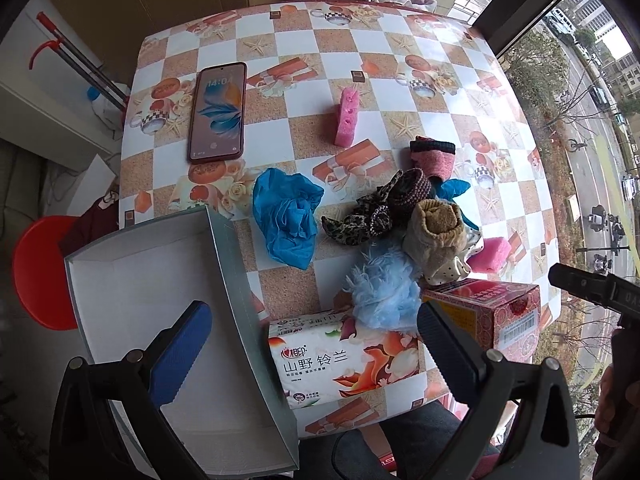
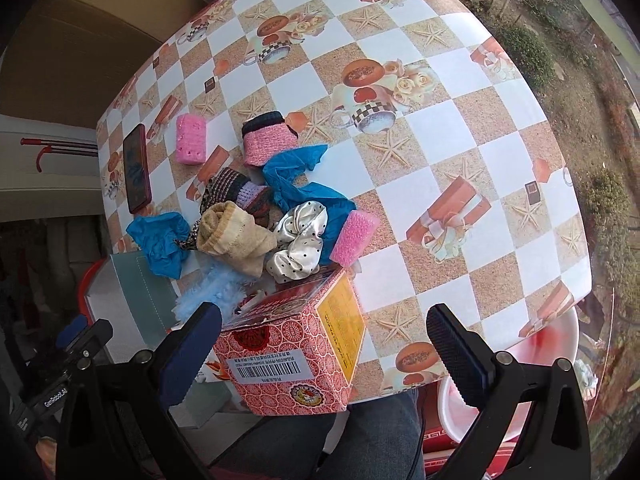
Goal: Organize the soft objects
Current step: 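Move both tools toward the two pink foam sponges on the table, then grasp the tall pink foam with the left tool while the right tool grasps the pink sponge block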
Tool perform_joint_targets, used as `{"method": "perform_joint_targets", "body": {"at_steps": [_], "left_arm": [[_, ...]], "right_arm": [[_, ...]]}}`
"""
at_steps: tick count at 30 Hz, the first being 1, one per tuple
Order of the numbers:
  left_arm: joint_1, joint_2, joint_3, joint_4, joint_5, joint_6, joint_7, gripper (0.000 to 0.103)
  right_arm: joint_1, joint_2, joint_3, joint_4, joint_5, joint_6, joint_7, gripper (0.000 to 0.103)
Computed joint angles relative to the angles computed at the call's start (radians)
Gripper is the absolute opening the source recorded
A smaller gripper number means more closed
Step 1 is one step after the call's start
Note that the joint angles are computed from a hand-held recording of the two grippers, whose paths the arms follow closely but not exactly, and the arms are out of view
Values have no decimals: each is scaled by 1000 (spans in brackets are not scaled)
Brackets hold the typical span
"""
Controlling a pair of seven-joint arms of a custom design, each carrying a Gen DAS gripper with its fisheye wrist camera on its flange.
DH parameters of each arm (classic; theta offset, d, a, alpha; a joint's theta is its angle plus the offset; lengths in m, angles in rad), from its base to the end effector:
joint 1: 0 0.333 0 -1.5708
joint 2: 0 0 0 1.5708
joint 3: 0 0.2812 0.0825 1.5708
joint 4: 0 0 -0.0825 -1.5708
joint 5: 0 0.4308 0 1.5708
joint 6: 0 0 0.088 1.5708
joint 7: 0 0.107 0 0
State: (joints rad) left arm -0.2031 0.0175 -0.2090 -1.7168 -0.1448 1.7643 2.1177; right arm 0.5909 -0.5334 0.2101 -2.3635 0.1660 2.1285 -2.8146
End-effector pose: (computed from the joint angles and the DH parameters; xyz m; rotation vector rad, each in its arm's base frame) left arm 0.5607 -0.2582 0.5209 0.9597 -2.9076 0.1994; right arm 0.3281 0.3555 0.5041 -0.5681 2.8488 0.2811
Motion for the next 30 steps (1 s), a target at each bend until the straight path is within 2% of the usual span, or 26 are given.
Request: {"method": "perform_joint_targets", "body": {"at_steps": [5,11,17,24,30], "left_arm": [[-23,51,-15,32,32,22,-31,103],[-79,172,-30,135,131,61,-94,103],[-153,324,-32,270,213,104,-146,103],[-235,438,-14,347,307,125,-185,102],[-277,501,2,387,364,137,-207,100]], "right_arm": [[9,-63,-24,-91,43,3,-4,103],[26,-98,-53,-174,103,41,-48,103],[41,-102,-73,-250,163,161,-93,103],[71,-71,-110,-326,261,323,-167,103],[96,-35,-131,-347,326,371,-209,103]]}}
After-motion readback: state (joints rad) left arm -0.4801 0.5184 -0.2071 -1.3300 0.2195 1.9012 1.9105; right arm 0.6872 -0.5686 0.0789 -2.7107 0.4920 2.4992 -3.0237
